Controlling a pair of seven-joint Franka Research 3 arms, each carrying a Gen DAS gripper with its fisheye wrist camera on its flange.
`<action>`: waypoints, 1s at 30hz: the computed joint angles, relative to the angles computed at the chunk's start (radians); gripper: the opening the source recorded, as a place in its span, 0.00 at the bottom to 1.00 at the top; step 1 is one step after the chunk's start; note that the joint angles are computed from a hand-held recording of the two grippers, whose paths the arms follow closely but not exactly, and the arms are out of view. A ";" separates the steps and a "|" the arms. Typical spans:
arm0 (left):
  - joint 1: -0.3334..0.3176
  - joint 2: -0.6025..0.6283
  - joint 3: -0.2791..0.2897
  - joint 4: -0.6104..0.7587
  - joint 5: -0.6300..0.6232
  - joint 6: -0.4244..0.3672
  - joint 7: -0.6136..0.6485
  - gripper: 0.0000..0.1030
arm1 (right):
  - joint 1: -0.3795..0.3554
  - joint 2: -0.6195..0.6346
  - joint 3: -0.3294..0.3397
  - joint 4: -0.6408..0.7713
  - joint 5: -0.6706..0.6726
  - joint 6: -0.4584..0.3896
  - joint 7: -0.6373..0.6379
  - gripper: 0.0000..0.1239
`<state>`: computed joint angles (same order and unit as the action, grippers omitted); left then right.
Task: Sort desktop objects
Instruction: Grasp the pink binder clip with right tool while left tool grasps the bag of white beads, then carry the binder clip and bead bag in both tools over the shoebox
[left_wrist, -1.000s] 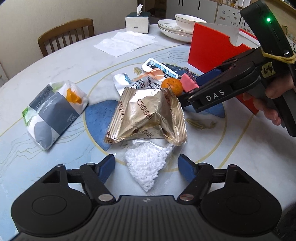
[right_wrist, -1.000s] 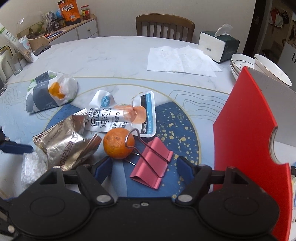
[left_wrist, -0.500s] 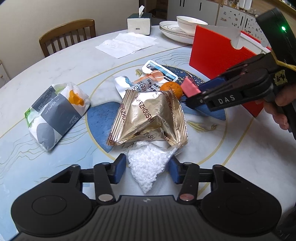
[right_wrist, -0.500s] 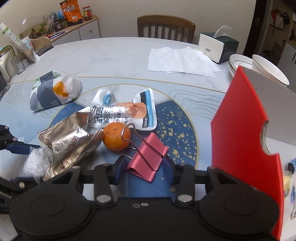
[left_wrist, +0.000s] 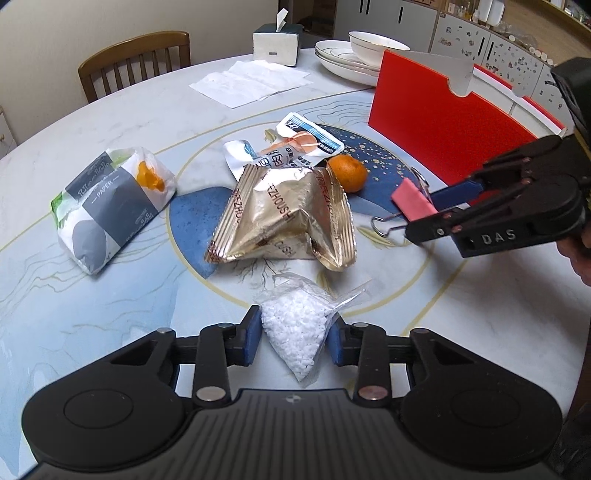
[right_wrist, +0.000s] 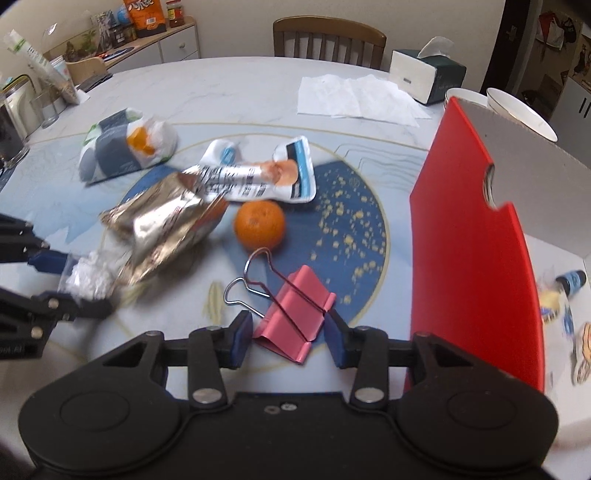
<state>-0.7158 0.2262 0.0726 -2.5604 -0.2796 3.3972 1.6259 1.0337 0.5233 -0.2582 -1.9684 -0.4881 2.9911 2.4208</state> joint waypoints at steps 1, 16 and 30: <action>-0.006 -0.004 0.003 -0.003 -0.005 0.000 0.001 0.33 | 0.004 -0.008 -0.002 -0.011 0.001 0.002 0.006 0.33; 0.033 -0.059 -0.080 -0.036 -0.065 0.018 0.030 0.33 | 0.094 -0.110 -0.094 -0.138 -0.115 0.072 0.158 0.25; -0.089 -0.048 -0.001 -0.018 -0.196 -0.008 0.112 0.33 | 0.027 -0.090 -0.031 -0.130 -0.124 0.062 0.161 0.28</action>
